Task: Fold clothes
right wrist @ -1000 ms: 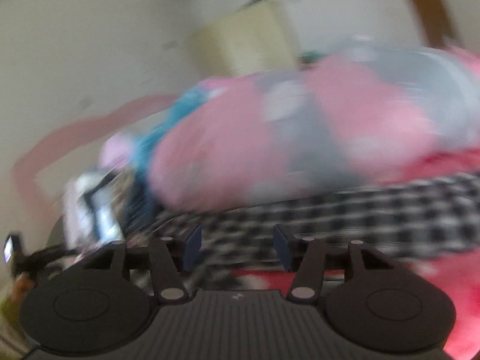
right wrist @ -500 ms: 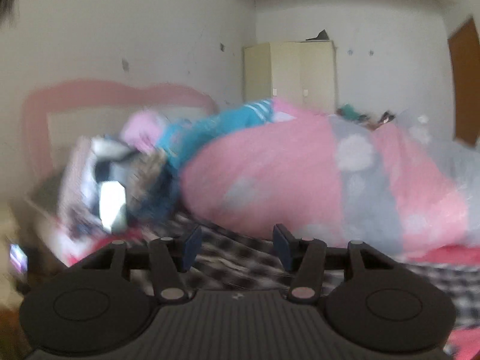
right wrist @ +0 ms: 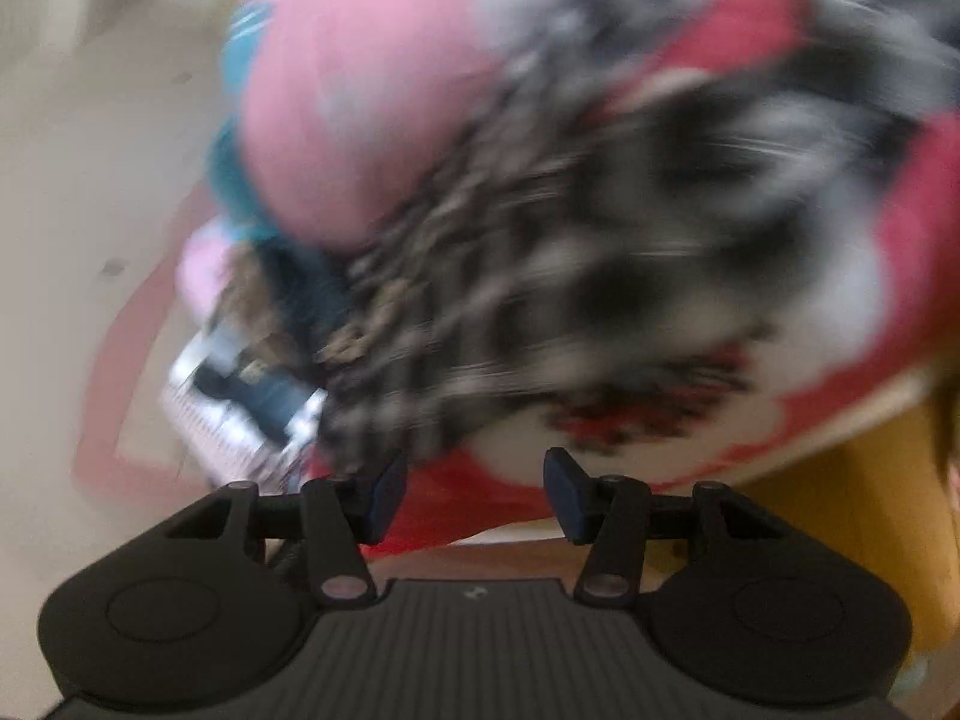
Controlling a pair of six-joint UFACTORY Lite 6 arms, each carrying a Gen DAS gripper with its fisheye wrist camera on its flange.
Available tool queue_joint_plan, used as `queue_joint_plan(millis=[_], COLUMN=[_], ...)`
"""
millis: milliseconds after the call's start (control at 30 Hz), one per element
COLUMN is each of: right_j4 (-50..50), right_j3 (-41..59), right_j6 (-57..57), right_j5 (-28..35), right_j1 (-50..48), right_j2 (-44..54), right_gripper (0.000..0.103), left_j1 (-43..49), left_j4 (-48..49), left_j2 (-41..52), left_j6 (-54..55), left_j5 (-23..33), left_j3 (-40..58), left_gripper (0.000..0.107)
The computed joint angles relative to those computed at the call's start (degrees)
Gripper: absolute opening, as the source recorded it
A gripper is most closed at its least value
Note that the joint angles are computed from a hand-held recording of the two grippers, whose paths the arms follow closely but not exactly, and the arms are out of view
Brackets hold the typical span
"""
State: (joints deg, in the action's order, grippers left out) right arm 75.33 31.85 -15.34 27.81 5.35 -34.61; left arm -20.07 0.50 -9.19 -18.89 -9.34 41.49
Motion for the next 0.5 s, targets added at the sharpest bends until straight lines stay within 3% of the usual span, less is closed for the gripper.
queue_joint_plan(millis=[133,300,333,433,500], right_j4=[-0.3,-6.2,-6.7,-5.1,-6.3], right_j3=[-7.2,-9.4,-9.5,-9.0,-7.0], right_j6=[4.9,9.3,9.4,6.3,5.1], right_j5=[0.9,6.1,7.8,11.0,12.1], right_j1=[-8.8,-21.3,-24.4,-30.6,-32.6], right_j2=[-7.6,-12.0,-12.6,-12.1,-11.3], right_gripper=[0.052,0.048,0.044,0.018,0.011], left_j1=[1.1,1.6,1.6,1.7,1.6], left_j4=[11.1,5.6,3.9,0.4,-2.3], left_j2=[3.4,5.6,5.9,6.7,7.0], left_j6=[-11.9,-8.6,-7.5,-5.5,-3.2], left_j5=[-0.7,-3.6,-4.3,-4.9,-4.2], left_j3=[1.8,2.4,2.3,2.7,3.5], left_gripper=[0.065,0.05,0.046,0.033,0.025])
